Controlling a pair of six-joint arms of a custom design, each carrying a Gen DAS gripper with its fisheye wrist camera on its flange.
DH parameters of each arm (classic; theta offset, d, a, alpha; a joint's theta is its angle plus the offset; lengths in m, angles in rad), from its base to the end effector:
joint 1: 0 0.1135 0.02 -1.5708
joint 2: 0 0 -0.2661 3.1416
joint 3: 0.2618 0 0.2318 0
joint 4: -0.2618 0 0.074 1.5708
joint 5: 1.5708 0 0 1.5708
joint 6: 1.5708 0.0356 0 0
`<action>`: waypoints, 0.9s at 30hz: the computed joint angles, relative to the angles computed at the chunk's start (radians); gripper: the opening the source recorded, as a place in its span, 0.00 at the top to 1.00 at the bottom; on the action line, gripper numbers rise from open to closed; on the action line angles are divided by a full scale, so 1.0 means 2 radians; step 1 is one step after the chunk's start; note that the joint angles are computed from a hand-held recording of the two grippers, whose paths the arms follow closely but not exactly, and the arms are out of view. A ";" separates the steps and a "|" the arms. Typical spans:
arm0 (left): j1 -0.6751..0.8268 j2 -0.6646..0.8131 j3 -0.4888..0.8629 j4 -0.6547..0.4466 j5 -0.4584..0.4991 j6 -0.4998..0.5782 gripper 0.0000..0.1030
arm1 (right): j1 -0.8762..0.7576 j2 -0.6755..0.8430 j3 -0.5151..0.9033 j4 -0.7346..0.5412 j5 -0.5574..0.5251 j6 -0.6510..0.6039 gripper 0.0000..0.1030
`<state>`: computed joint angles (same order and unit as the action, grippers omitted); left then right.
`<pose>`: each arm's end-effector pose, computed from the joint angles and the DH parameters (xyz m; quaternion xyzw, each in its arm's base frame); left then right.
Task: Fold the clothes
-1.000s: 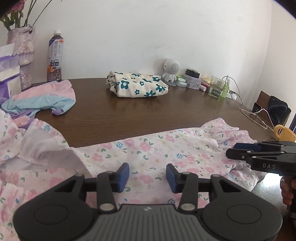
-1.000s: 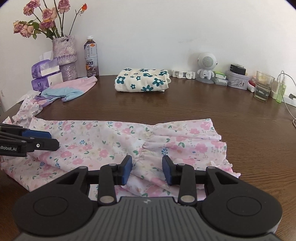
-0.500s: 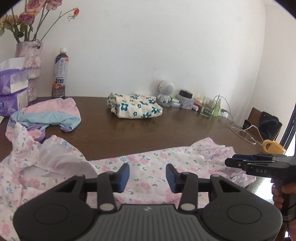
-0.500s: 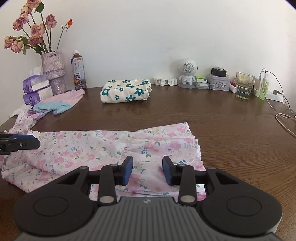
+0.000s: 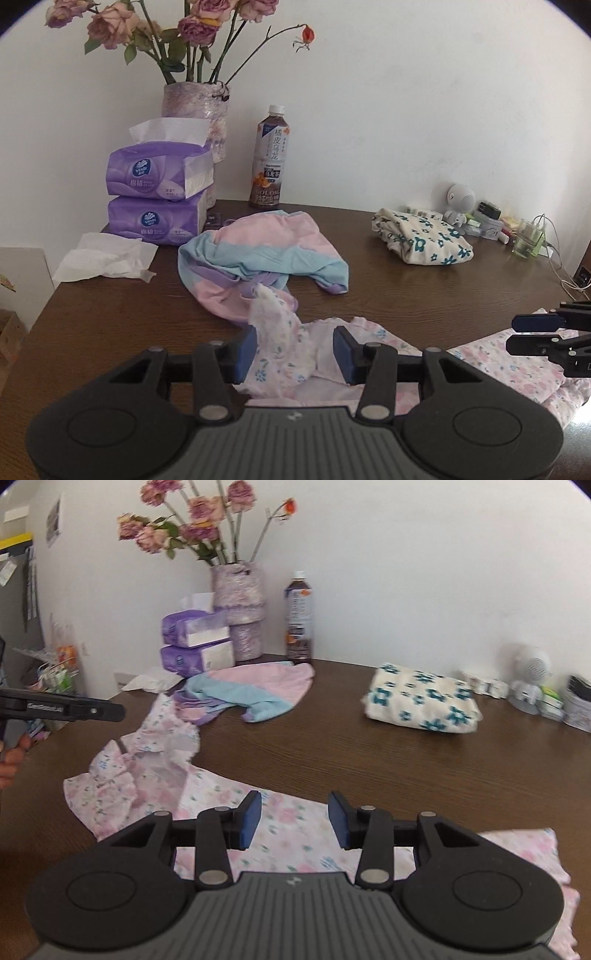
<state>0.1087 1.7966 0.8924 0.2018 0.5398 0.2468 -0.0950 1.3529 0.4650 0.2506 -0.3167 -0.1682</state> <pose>0.3449 0.0192 0.1664 0.1722 0.8645 -0.1664 0.4418 0.2370 -0.0114 0.1733 -0.1032 0.8787 0.0813 0.4590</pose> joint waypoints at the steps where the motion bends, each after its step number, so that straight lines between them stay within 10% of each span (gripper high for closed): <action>1: -0.001 0.016 0.020 -0.011 0.000 0.004 0.57 | 0.023 0.024 0.026 -0.007 0.007 0.005 0.61; 15: -0.008 0.162 0.201 -0.108 0.032 0.001 0.56 | 0.114 0.307 0.356 -0.168 -0.037 0.065 0.56; 17: -0.004 0.171 0.212 -0.112 0.049 -0.002 0.61 | 0.118 0.331 0.389 -0.189 -0.039 0.066 0.56; 20: 0.001 0.175 0.213 -0.116 0.071 0.018 0.98 | 0.121 0.361 0.432 -0.219 -0.050 0.068 0.56; 27: 0.006 0.126 0.150 -0.070 0.086 0.093 0.98 | 0.130 0.403 0.508 -0.288 -0.061 0.021 0.49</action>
<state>0.1209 2.0482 1.1925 0.0619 0.7108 0.4332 0.1655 2.1591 1.4804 -0.3245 -0.4383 -0.1265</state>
